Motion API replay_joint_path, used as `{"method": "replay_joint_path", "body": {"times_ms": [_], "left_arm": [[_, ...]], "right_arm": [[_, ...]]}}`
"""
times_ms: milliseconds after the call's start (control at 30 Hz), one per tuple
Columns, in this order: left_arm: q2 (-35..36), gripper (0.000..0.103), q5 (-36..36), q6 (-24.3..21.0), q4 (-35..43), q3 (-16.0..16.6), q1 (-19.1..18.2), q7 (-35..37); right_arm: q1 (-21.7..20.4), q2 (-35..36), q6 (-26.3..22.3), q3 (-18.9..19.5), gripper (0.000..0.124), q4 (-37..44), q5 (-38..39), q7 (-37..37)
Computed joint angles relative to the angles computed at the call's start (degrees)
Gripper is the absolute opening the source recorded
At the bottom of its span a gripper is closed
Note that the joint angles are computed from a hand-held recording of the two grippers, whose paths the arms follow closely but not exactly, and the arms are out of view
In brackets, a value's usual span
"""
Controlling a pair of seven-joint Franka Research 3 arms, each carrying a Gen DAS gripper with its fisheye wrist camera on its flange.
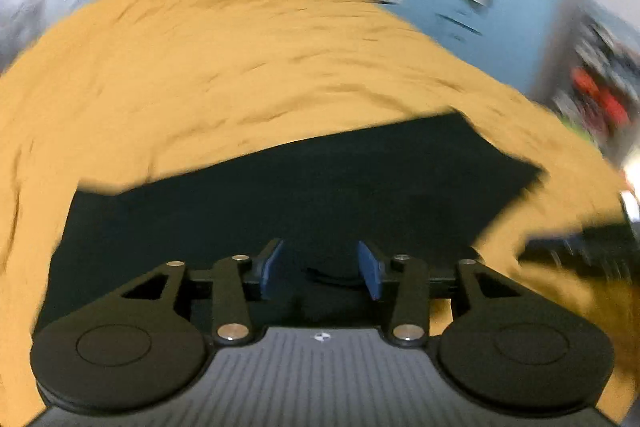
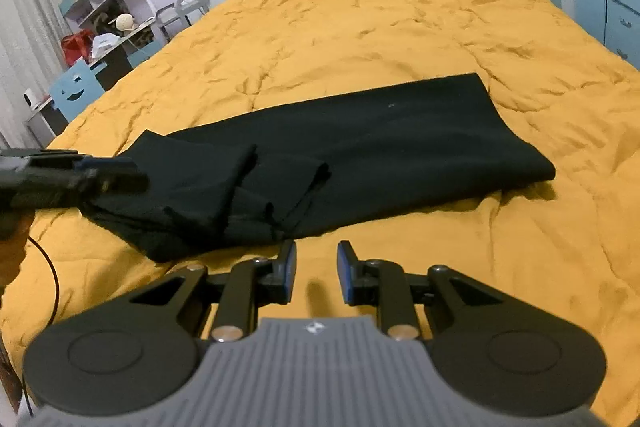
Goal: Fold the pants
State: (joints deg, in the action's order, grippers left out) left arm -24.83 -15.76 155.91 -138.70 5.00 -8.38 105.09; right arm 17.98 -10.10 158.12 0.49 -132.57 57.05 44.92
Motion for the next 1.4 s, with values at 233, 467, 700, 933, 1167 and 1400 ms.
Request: {"method": "replay_joint_path", "body": {"times_ms": [233, 467, 700, 933, 1167, 1400], "left_arm": [[8.0, 0.046, -14.3, -2.8, 5.4, 1.4, -0.8, -2.6], [7.8, 0.001, -25.9, -4.9, 6.1, 1.1, -1.8, 8.5], [12.8, 0.001, -32.5, -11.3, 14.1, -1.4, 0.0, 11.5], [15.2, 0.012, -37.7, -15.7, 18.2, -5.5, 2.8, 14.3], [9.9, 0.012, -30.6, -11.3, 12.0, -5.8, 5.0, 12.6], [3.9, 0.012, -22.2, -6.8, 4.2, -2.1, 6.1, 4.3]], "right_arm": [[0.2, -0.1, 0.3, -0.1, 0.019, -0.3, -0.9, -0.6], [0.2, 0.8, 0.1, -0.1, 0.019, 0.1, 0.9, -1.0], [0.1, 1.1, -0.2, 0.3, 0.019, 0.6, 1.8, -2.4], [0.3, 1.3, -0.3, 0.5, 0.019, 1.3, 2.9, -2.9], [-0.1, 1.4, -4.5, -0.5, 0.028, 2.7, 8.4, -3.1], [-3.2, 7.5, -14.0, -0.9, 0.033, 7.5, 17.7, 5.7]]}}
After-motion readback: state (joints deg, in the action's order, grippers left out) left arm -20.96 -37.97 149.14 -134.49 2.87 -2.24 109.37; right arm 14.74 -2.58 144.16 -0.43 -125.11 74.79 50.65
